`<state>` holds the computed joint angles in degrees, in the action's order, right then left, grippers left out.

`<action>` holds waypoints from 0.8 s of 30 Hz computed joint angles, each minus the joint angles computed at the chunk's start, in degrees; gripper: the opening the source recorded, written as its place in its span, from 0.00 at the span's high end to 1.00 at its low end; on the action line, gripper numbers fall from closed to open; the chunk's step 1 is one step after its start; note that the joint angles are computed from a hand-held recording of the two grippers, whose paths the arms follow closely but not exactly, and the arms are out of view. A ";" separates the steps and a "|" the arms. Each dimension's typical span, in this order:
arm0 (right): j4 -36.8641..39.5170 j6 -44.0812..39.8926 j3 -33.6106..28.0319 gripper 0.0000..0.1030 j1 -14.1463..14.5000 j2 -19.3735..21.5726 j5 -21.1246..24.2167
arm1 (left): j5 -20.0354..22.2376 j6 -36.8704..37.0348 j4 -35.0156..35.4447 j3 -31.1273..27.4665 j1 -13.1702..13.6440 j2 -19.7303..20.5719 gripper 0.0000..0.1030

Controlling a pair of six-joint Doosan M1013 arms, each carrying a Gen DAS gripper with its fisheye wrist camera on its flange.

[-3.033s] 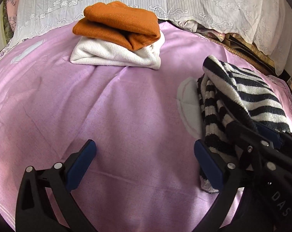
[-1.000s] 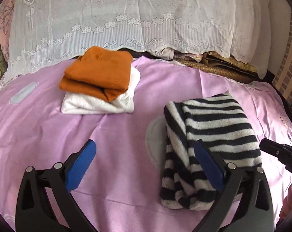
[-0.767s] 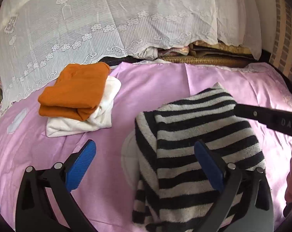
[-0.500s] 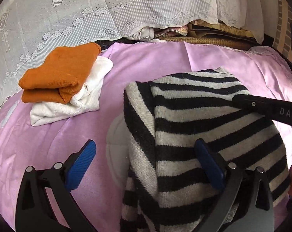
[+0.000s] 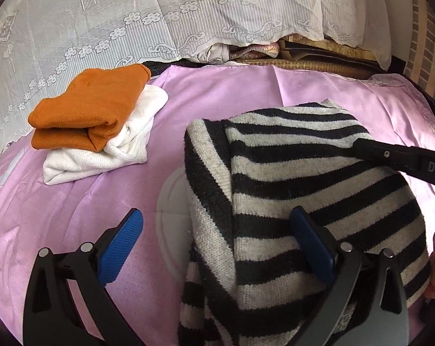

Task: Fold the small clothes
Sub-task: 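Open the right tool and release the sweater bundle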

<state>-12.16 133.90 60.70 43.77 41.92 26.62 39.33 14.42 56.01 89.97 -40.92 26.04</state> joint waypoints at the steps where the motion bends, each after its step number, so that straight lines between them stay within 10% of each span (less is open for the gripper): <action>1: -2.56 2.66 0.78 0.90 0.40 -0.58 -0.43 | -0.06 -0.26 0.20 0.14 -0.02 -0.08 0.04; 5: -15.04 11.46 3.26 0.48 2.86 -2.76 0.00 | -0.94 -0.74 0.28 0.66 0.21 -0.44 0.04; 11: -27.52 17.95 5.98 0.48 6.14 -4.18 4.88 | -1.79 -0.61 -0.49 0.90 0.38 -0.69 0.04; 14: -24.29 16.90 6.71 0.41 5.99 -4.02 7.92 | -1.65 -0.35 -0.43 0.86 0.32 -0.66 0.04; 20: 5.05 4.04 11.31 0.27 1.61 -5.18 -2.82 | -1.16 -0.37 -0.26 0.81 0.18 -0.60 0.04; 24: 6.24 3.53 12.49 0.24 1.65 -5.58 -5.13 | -2.33 -1.69 -0.03 2.05 0.17 -1.56 0.04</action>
<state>-5.92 137.43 73.19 45.41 36.35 21.48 37.01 12.73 55.98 92.03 -40.74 24.48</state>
